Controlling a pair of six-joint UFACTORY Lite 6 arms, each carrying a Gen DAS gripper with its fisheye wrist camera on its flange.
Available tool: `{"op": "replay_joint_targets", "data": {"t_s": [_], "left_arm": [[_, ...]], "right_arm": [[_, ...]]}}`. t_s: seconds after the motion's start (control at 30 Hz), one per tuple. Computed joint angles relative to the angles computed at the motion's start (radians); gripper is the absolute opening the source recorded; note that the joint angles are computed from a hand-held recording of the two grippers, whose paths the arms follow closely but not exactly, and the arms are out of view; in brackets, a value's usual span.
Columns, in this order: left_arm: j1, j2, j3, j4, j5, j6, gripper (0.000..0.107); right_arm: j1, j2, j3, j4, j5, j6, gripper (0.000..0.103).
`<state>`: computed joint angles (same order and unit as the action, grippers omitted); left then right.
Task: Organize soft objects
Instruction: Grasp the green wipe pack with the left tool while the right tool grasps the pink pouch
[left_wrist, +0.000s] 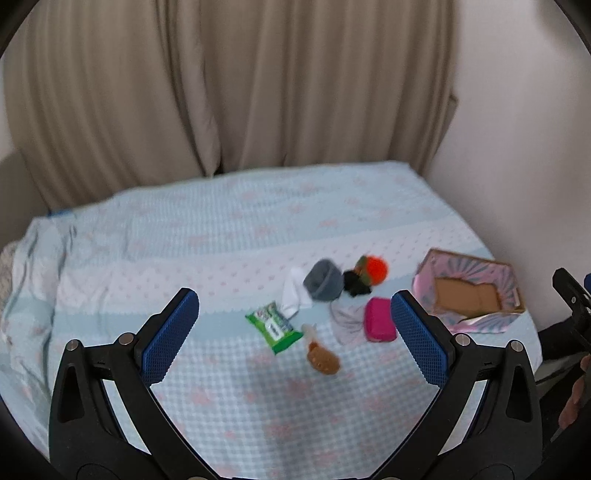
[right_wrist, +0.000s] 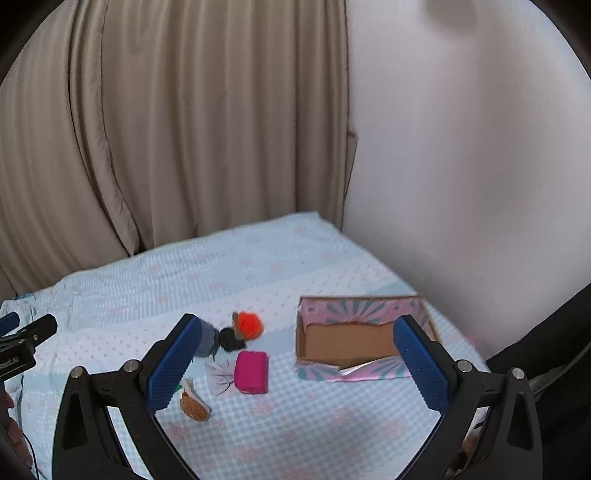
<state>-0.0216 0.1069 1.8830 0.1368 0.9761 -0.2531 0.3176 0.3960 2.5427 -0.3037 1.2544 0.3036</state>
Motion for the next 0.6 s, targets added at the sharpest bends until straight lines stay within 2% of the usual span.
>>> {"op": "replay_joint_targets", "data": {"t_s": [0.13,0.3,0.4,0.5,0.6], "left_arm": [[0.043,0.06,-0.159,-0.02,-0.15,-0.009,0.103],[0.069,0.203,-0.281,-0.042,-0.331,-0.031,0.103],[0.07,0.319,-0.302,-0.03,-0.419,-0.074,0.103],[0.075,0.452,-0.287,-0.009,-0.501,-0.123,0.102],[0.082,0.569,-0.23,-0.008,-0.54,-0.144,0.101]], "right_arm": [[-0.001,-0.064,-0.332,-0.011,-0.212,0.063,0.103],[0.003,-0.043,-0.566,-0.031,-0.395,0.127,0.103],[0.004,0.009,-0.664,-0.05,-0.5,0.17,0.103],[0.006,0.099,-0.699,-0.057,-0.581,0.201,0.103],[0.006,0.209,-0.679,-0.047,-0.63,0.209,0.103]]}}
